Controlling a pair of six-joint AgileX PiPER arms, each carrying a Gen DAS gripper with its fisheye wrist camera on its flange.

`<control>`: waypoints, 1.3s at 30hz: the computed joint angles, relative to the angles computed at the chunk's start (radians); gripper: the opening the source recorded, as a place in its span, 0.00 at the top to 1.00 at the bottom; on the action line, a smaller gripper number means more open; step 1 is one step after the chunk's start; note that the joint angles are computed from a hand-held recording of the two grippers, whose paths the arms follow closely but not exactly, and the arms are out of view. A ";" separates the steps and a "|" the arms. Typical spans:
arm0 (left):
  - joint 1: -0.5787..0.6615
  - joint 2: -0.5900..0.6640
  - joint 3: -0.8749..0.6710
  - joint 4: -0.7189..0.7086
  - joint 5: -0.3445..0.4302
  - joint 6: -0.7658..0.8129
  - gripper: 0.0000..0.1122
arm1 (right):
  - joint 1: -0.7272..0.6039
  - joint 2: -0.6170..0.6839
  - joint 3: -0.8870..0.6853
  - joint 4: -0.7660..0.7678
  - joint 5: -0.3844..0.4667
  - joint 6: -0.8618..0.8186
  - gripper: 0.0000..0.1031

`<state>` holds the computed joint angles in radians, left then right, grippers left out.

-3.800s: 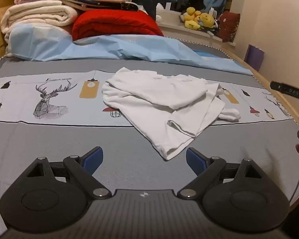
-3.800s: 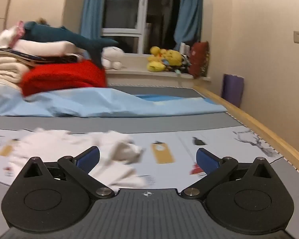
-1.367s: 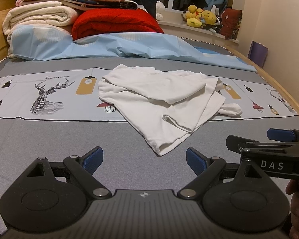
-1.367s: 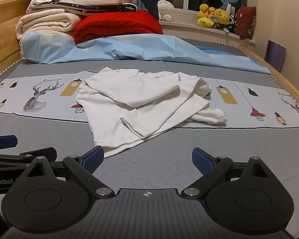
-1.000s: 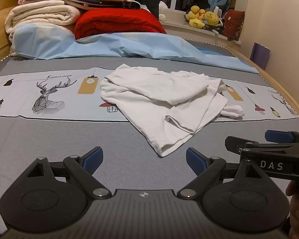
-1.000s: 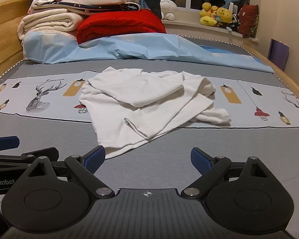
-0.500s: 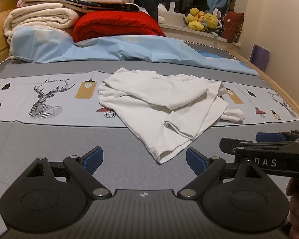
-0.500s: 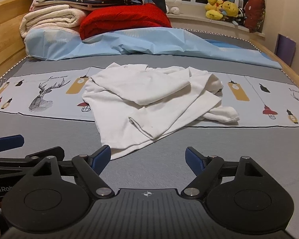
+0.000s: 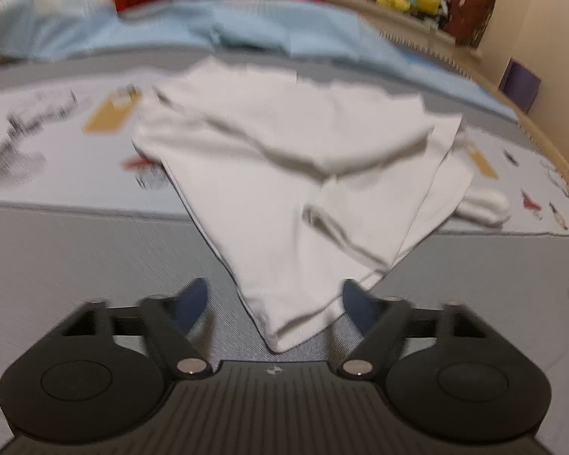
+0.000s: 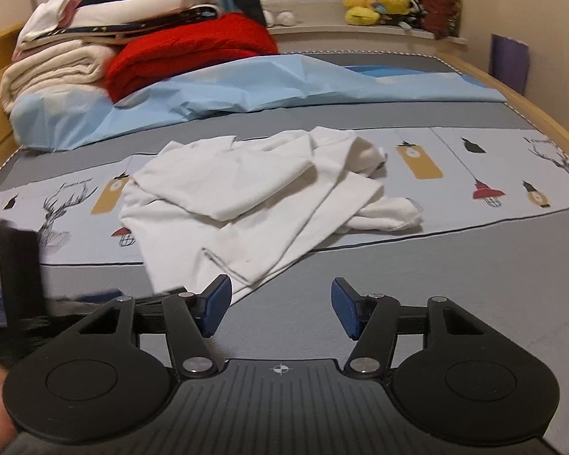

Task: Fold small clothes
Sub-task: 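Grasp the white shirt with both grippers and lift it off the bed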

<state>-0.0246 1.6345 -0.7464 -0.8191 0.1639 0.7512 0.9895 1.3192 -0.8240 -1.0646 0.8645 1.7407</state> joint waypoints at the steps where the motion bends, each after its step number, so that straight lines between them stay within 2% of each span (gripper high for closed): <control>1: 0.009 0.032 -0.017 0.017 0.026 -0.003 0.66 | 0.002 0.000 0.001 0.003 0.012 0.003 0.41; 2: 0.016 0.063 -0.039 0.074 0.059 -0.036 0.81 | -0.001 -0.003 0.004 0.007 0.016 -0.002 0.41; 3: 0.011 0.065 -0.036 0.110 0.052 -0.030 0.82 | -0.001 -0.009 0.011 0.005 0.021 0.001 0.41; 4: 0.004 0.049 -0.029 0.179 0.042 -0.047 0.95 | -0.002 -0.013 0.012 0.009 0.028 -0.004 0.41; 5: 0.011 0.034 -0.028 0.208 0.056 -0.037 0.95 | -0.005 -0.023 0.022 0.001 0.030 0.002 0.46; 7: 0.070 -0.026 -0.034 0.145 0.151 0.095 0.95 | -0.024 -0.041 0.035 0.000 0.015 0.004 0.55; 10: 0.195 -0.151 -0.051 0.154 0.330 0.262 0.95 | -0.052 -0.075 0.055 -0.015 0.002 0.032 0.65; 12: 0.310 -0.212 -0.098 0.229 0.499 0.335 0.95 | -0.103 -0.094 0.054 0.013 -0.032 -0.001 0.69; 14: 0.423 -0.236 -0.162 0.334 0.674 0.415 0.95 | -0.188 -0.128 0.061 0.057 -0.108 -0.060 0.71; 16: 0.547 -0.228 -0.228 0.440 0.860 0.591 0.96 | -0.266 -0.140 0.062 0.067 -0.150 -0.128 0.71; 18: 0.637 -0.208 -0.271 0.565 0.978 0.748 1.00 | -0.406 -0.133 0.057 0.165 -0.254 -0.315 0.69; 20: 0.702 -0.195 -0.283 0.591 0.991 0.852 0.98 | -0.554 -0.089 0.062 0.322 -0.398 -0.515 0.69; 22: 0.772 -0.144 -0.333 0.496 1.012 0.884 0.96 | -0.633 -0.025 0.053 0.478 -0.481 -0.715 0.68; 24: 0.798 -0.055 -0.401 0.369 1.035 0.770 0.87 | -0.657 0.058 0.016 0.579 -0.498 -0.875 0.62; 26: 0.754 0.003 -0.428 0.319 0.986 0.581 0.66 | -0.659 0.139 -0.017 0.601 -0.527 -0.936 0.53; 28: 0.655 0.008 -0.423 0.392 0.878 0.446 0.64 | -0.648 0.215 -0.047 0.501 -0.552 -0.867 0.45; 29: 0.623 0.007 -0.409 0.394 0.822 0.429 0.56 | -0.634 0.259 -0.077 0.401 -0.526 -0.794 0.39; 30: 0.591 0.011 -0.407 0.410 0.789 0.388 0.53 | -0.620 0.299 -0.111 0.301 -0.478 -0.723 0.37; 33: 0.520 0.073 -0.451 0.450 0.791 0.250 0.45 | -0.619 0.409 -0.167 0.039 -0.417 -0.526 0.25; 35: 0.478 0.093 -0.459 0.503 0.792 0.167 0.38 | -0.650 0.462 -0.188 0.029 -0.416 -0.554 0.22; 37: 0.430 0.116 -0.445 0.553 0.760 0.142 0.38 | -0.680 0.500 -0.206 0.085 -0.435 -0.630 0.22; 38: 0.421 0.121 -0.430 0.569 0.752 0.157 0.38 | -0.688 0.498 -0.195 0.060 -0.458 -0.608 0.23; 39: 0.403 0.127 -0.416 0.591 0.747 0.163 0.38 | -0.695 0.497 -0.195 0.070 -0.475 -0.626 0.27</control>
